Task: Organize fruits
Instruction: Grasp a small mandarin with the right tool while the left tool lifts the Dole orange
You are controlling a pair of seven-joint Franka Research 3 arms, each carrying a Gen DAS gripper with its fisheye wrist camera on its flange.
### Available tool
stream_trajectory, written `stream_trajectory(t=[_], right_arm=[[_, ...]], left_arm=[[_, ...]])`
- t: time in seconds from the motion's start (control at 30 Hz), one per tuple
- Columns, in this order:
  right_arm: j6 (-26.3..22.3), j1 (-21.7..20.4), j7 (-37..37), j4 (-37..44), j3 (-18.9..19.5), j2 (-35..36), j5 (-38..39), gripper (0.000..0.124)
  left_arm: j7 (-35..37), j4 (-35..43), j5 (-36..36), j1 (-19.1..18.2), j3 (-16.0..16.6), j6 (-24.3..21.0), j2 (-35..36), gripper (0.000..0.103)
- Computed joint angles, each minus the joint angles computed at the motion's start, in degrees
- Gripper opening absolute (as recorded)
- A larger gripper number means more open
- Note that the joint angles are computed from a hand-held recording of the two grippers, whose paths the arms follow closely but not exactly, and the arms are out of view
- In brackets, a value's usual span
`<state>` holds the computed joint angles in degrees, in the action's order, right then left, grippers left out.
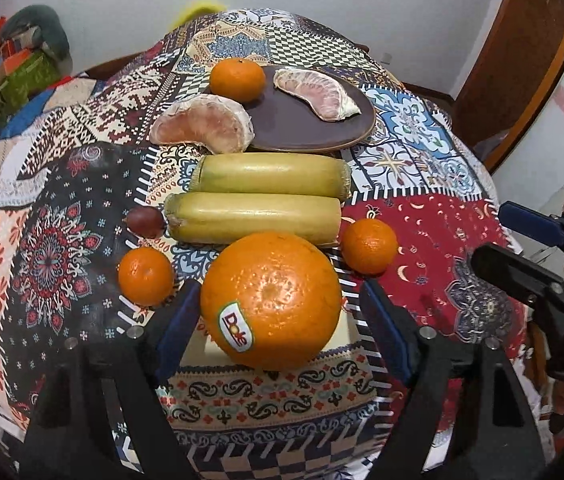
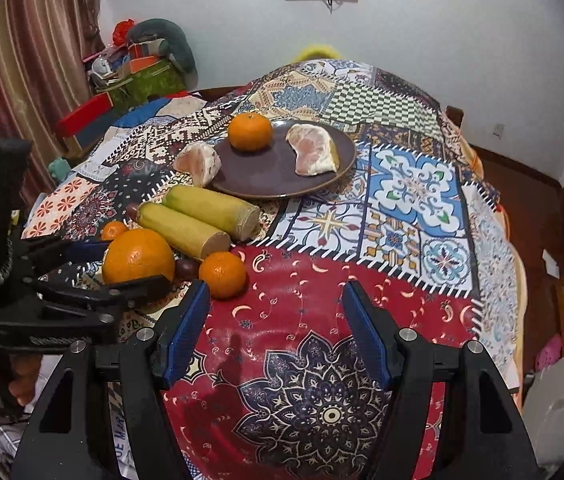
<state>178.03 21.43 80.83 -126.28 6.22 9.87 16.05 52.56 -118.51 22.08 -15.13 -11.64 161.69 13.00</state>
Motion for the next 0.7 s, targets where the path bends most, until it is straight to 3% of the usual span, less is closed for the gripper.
stream_trajectory(t=[0.03, 0.13, 0.23, 0.33, 0.53, 0.7], right_arm=[[-0.1, -2.6, -3.0, 0.1, 3.0, 0.1, 3.6, 0.065], [-0.3, -4.8, -7.9, 0.9, 6.2, 0.7, 9.0, 0.065], [0.1, -1.5, -6.0, 1.4, 2.9, 1.6, 6.8, 0.065], [0.1, -0.6, -5.3, 2.2, 2.1, 2.6, 5.4, 0.065], [-1.3, -2.6, -8.1, 5.2, 4.9, 5.3, 7.5, 0.065], [-2.7, -2.8, -9.7, 7.3, 5.5, 7.0, 8.6, 0.057]], left_arm=[[-1.1, 0.2, 1.4, -0.6, 0.6, -0.2, 0.1, 0.075], [-0.4, -0.3, 1.3, 0.0, 0.4, 0.5, 0.0, 0.070], [1.2, -1.1, -0.3, 1.0, -0.2, 2.0, -0.2, 0.070], [1.6, -1.2, -0.6, 0.9, -0.1, 2.2, -0.3, 0.069], [1.4, -2.7, -1.5, 1.5, 0.2, 4.3, -1.7, 0.068], [0.9, -3.6, -1.3, 1.9, 0.6, 4.7, -2.6, 0.068]])
